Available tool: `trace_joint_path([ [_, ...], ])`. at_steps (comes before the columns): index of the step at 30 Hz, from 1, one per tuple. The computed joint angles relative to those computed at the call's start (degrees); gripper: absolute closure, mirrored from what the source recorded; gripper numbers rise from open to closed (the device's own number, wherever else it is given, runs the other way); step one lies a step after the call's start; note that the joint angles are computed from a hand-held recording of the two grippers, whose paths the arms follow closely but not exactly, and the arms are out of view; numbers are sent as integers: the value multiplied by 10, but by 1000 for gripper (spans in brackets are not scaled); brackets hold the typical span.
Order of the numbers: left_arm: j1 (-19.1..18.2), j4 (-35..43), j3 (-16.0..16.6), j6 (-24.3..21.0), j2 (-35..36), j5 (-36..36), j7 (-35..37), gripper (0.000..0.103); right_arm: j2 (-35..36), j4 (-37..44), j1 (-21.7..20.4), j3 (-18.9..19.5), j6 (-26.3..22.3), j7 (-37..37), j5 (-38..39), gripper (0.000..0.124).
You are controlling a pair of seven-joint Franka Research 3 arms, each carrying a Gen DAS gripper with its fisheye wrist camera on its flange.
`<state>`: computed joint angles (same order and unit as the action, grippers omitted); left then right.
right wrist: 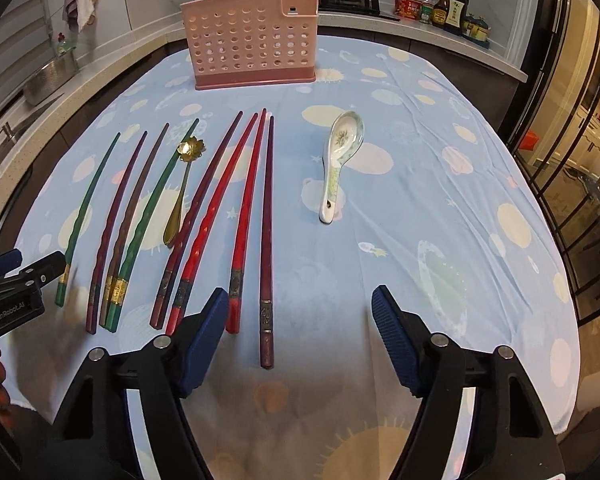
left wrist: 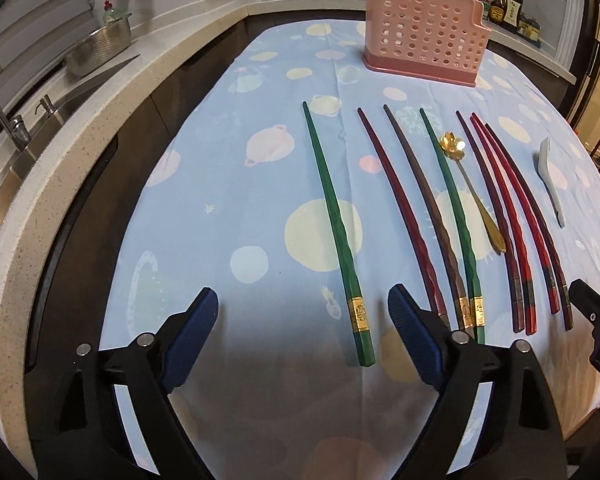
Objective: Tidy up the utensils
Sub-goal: 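Grasp the green chopstick with the left tool while the right tool grasps a dark red chopstick, then lift both chopsticks and carry them up to the pink utensil holder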
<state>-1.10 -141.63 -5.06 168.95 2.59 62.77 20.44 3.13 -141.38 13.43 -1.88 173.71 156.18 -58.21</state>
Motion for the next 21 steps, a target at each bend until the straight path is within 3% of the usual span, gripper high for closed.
trace_joint_path([
  [4,3,-4,1,12,10,-37,35,35,15,2,4,-2,5,-24,28,68],
  [7,0,-6,5,19,13,-35,33,38,24,1,12,-11,13,-38,45,74],
  [9,-3,-5,8,23,15,-23,22,39,26,5,25,-26,15,-11,13,75],
  [12,-1,-9,11,41,15,-28,29,46,27,5,29,-31,26,-12,7,86],
  [17,1,-21,13,63,8,-32,41,71,24,-4,36,-34,40,-32,18,113],
  [18,2,-23,12,70,7,-40,49,74,22,-6,37,-35,44,-33,17,116],
  [20,7,-33,9,83,3,-78,83,91,20,-9,41,-39,45,-26,7,117],
  [21,12,-41,4,92,1,-115,117,94,17,-13,39,-37,48,-31,12,117],
])
